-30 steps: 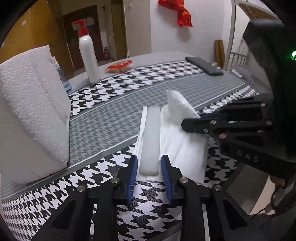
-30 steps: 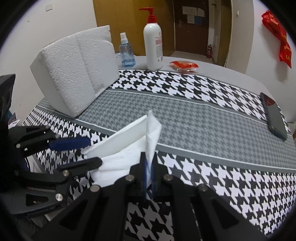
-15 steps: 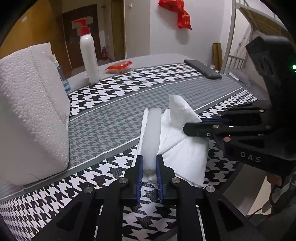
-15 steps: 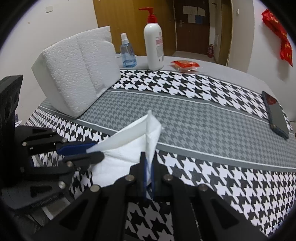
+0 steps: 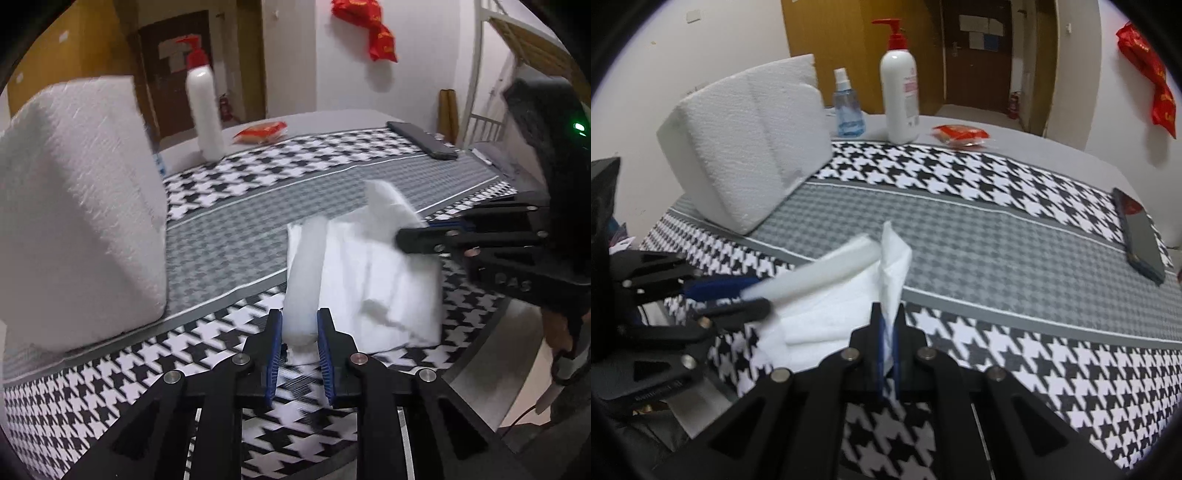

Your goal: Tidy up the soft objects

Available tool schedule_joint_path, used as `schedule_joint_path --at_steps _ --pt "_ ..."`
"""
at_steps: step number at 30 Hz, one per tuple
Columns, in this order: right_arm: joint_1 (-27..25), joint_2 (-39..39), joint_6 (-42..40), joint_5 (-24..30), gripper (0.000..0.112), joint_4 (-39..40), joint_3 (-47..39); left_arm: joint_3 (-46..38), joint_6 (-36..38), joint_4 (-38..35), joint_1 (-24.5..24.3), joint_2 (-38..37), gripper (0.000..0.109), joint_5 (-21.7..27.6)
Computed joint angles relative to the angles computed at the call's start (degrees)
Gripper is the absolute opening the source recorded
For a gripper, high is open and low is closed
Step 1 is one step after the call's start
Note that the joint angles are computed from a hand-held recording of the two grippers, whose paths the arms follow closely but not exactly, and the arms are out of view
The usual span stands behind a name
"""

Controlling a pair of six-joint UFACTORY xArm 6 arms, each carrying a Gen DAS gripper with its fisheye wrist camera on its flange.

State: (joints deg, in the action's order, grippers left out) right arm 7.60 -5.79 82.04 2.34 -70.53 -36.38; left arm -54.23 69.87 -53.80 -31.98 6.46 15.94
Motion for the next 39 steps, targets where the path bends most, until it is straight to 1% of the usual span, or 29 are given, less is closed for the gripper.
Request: schedule_joint_path --at_steps 2,5,8,11,14,16,18,19,20,21,23,25,27,28,29,30,31,32,33,36,39 --pt "0.22 -0.31 -1.66 0.74 0.005 1.27 0.30 -0.04 -1.00 0.72 0.55 0.18 0.020 0.29" --pt "0.21 -0.68 -2.90 0.68 0.005 1.97 0.64 1.17 0.71 -1.26 0.41 -0.83 0.020 -1.71" --pt "0.14 -1.72 -2.94 1.72 0.005 1.95 1.14 2.10 2.02 -2.59 0.50 -1.72 0.020 -3.33" --pt "-0.41 -2.39 -3.34 2.14 0.005 2.46 1.67 2.59 2.01 -2.01 0.54 -1.82 0.020 -4.30" --pt "-0.42 -2.40 -5.25 2.83 0.006 4.67 1.94 2.75 3.81 -3.50 0.09 -1.96 0.020 -5.19" --pt "0.20 -2.32 -6.42 4.19 0.006 5.63 1.76 2.58 5.11 -4.44 -0.14 -2.03 0.024 -5.24" --pt "0.73 -2.07 -7.44 5.10 0.006 6.17 1.45 2.69 7.19 -5.43 -0.54 -2.28 0.036 -5.85" --pt "0.97 -2.11 -7.75 5.71 0.006 6.48 1.38 2.67 7.74 -5.58 -0.76 -2.27 0.040 -6.19" --pt "1.02 -2.08 -7.84 5.99 0.007 6.51 1.32 2.57 8.22 -5.60 -0.87 -2.25 0.047 -6.29" --pt "1.09 -2.11 -8.16 6.23 0.008 6.75 1.33 2.31 9.33 -6.22 -0.89 -2.25 0.051 -5.83" --pt "1.33 -2.14 -8.09 7.00 0.009 6.65 1.23 1.49 10.32 -6.37 -0.94 -1.96 0.055 -4.36" --pt "1.32 -2.40 -7.65 7.26 0.009 6.42 1.35 0.48 10.38 -4.73 -1.34 -1.20 0.055 -3.07" --pt "1.21 -2.99 -6.47 7.40 0.012 5.60 1.67 -0.81 10.43 -3.14 -1.33 -0.11 0.055 -1.07" --pt "1.32 -3.41 -5.88 7.79 0.019 5.15 1.87 -1.44 9.05 -1.27 -1.30 0.60 0.055 -0.62" --pt "1.52 -3.93 -4.84 8.39 0.032 4.23 2.09 -2.08 8.08 -0.02 -1.25 1.30 0.055 -0.35" --pt "1.71 -4.54 -3.11 9.06 0.040 2.63 2.30 -2.57 7.38 0.90 -1.13 1.78 0.055 0.10" --pt "1.89 -4.87 -1.57 9.56 0.058 1.27 2.33 -3.00 6.75 1.76 -0.96 2.21 0.055 0.56" --pt "1.97 -5.39 0.75 9.98 0.067 -0.78 2.42 -3.58 6.56 2.15 -0.79 2.73 0.055 1.03" --pt "1.94 -5.93 2.68 10.16 0.069 -2.35 2.58 -4.14 6.73 2.02 -0.58 3.12 0.055 1.66" --pt "1.63 -7.24 5.01 9.58 0.069 -3.28 3.33 -5.66 5.86 3.34 -0.01 4.19 0.055 3.51" --pt "2.39 -8.03 6.45 10.76 0.069 -3.31 3.70 -6.55 5.50 4.46 0.57 4.85 0.054 5.03"
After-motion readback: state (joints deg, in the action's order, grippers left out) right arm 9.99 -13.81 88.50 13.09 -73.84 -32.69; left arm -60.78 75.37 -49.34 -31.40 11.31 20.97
